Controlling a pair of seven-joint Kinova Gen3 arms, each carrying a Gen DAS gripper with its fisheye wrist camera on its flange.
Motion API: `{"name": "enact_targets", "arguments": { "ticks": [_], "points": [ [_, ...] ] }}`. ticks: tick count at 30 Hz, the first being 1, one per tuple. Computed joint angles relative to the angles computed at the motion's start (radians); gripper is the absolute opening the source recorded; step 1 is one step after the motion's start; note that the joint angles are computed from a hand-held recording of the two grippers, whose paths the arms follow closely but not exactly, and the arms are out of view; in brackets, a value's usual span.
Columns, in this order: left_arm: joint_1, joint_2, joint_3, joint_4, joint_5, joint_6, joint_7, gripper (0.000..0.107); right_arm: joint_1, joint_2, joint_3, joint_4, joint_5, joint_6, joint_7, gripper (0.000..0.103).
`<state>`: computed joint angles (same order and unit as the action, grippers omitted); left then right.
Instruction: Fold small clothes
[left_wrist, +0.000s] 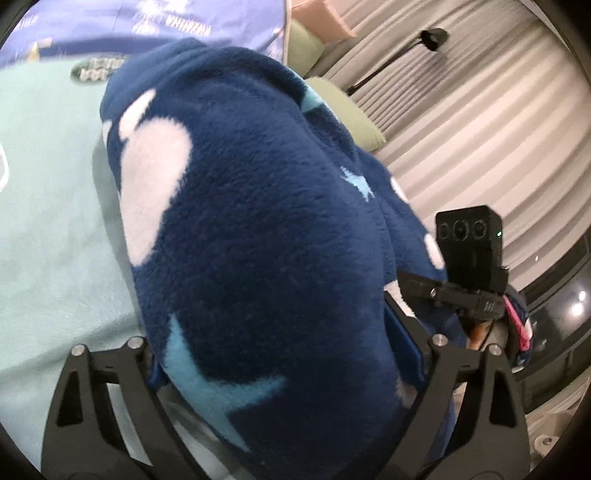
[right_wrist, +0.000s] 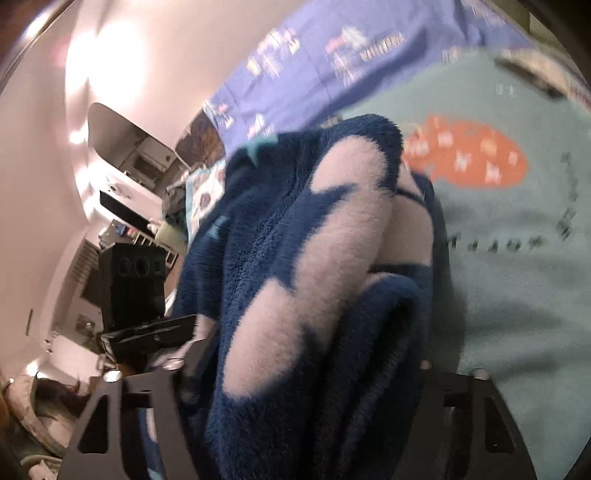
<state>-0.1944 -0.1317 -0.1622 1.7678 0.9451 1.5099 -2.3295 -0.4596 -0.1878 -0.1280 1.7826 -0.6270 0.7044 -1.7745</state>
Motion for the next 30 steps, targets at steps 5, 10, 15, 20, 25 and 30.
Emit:
{"name": "enact_targets", "arguments": {
  "ticks": [5,10,15,20,25,30],
  "points": [
    [0.101,-0.062,-0.072,-0.062,0.019,0.006,0.025,0.092,0.024,-0.076,-0.052,-0.067,0.133,0.016,-0.113,0.062],
    [0.16,-0.046,-0.046,-0.273,-0.009,-0.031,0.101,0.092,0.055,-0.08,-0.077,-0.202,0.267,0.068,-0.198,0.062],
    [0.094,0.058,0.052,-0.505,0.039,-0.099,0.144,0.092,0.07,0.01,-0.025,-0.419,0.314,0.107,-0.172,0.062],
    [-0.031,0.21,0.276,-0.737,-0.031,-0.217,0.238,0.092,0.107,0.163,0.02,-0.639,0.294,0.156,-0.12,0.062],
    [0.081,0.396,0.278,-0.968,-0.179,-0.283,0.347,0.092,0.194,0.327,0.027,-0.775,0.185,0.165,-0.052,0.062],
    [0.207,0.577,0.167,-1.136,-0.265,-0.263,0.439,0.091,0.264,0.491,-0.004,-0.847,0.155,0.155,-0.018,0.062]
  ]
}}
